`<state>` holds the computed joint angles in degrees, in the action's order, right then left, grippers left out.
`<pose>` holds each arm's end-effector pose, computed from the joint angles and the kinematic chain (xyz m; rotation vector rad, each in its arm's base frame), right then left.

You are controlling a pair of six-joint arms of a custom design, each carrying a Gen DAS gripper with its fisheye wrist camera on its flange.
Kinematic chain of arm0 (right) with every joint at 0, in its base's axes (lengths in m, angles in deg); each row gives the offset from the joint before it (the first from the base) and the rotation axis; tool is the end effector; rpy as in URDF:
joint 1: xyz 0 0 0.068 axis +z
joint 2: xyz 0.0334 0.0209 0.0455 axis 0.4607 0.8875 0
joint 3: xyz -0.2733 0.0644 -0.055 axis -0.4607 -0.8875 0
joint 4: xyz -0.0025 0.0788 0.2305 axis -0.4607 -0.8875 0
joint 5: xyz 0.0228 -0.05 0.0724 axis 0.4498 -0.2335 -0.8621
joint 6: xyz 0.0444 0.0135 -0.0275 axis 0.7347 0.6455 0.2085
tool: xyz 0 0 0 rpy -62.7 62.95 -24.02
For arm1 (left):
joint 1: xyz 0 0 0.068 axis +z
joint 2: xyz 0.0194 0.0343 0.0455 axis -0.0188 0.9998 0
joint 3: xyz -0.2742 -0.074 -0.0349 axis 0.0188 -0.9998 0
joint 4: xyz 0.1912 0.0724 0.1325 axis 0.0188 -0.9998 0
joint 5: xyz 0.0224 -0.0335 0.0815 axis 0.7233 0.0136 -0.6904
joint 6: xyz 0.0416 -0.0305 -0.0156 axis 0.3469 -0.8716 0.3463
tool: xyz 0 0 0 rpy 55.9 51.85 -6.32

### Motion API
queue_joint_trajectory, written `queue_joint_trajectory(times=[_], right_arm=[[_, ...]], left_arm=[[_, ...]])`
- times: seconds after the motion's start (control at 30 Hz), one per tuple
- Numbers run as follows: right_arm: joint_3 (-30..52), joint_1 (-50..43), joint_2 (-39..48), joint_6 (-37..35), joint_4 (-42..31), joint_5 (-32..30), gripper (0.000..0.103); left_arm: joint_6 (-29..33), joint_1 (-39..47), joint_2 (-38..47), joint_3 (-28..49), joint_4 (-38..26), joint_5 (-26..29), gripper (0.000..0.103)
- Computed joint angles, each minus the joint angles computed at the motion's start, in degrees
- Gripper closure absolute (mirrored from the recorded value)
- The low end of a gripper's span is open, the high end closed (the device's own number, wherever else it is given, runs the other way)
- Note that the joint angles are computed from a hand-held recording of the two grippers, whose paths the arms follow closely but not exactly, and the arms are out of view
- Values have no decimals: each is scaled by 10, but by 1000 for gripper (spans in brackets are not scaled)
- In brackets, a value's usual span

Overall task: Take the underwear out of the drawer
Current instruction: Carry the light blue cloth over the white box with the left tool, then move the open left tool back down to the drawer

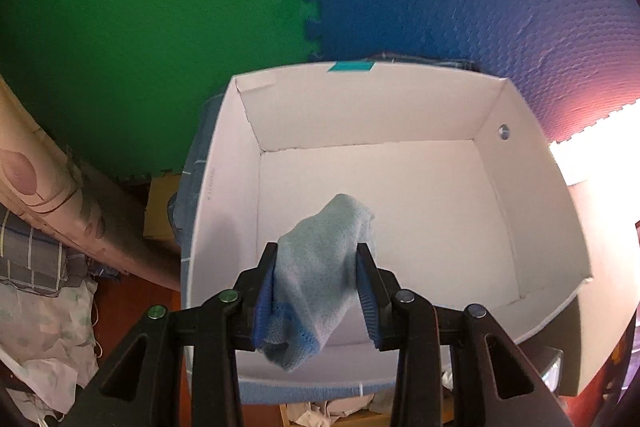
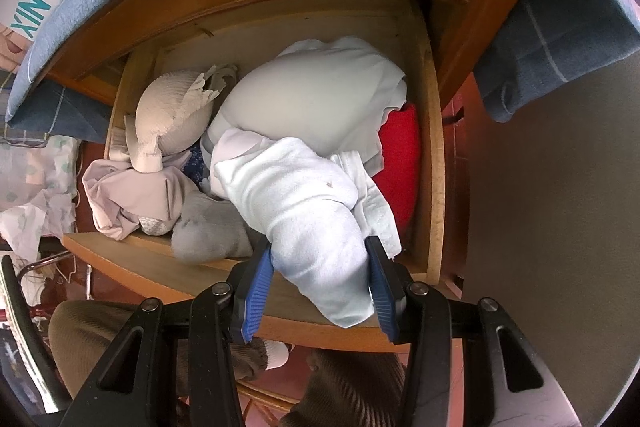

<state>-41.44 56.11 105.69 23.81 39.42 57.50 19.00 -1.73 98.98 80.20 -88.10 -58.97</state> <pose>0.1925 0.1111 0.1112 -0.0525 2.9929 0.3466 0.3074 -0.0051 0.3592 0.2453 2.6144 -0.0025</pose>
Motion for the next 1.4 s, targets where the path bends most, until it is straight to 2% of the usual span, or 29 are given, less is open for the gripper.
queue_joint_trajectory(times=[0.2,0.6,0.83,0.93,1.03,1.13,1.4], right_arm=[[9,6,9,-5,-13,12,60],[44,63,29,28,-69,116,61],[54,71,40,33,-77,122,61],[59,76,45,36,-77,125,61],[61,79,46,39,-80,129,61],[62,83,47,42,-81,132,61],[71,102,49,54,-94,148,61]], left_arm=[[-3,-5,28,-32,27,-21,66],[-2,-14,35,-67,59,-56,63],[4,-28,21,-75,65,-74,61],[16,-36,-9,-93,88,-95,60],[21,-36,-35,-98,94,-101,54],[33,-31,-70,-105,94,-100,53],[56,1,-173,-138,76,-67,52]])
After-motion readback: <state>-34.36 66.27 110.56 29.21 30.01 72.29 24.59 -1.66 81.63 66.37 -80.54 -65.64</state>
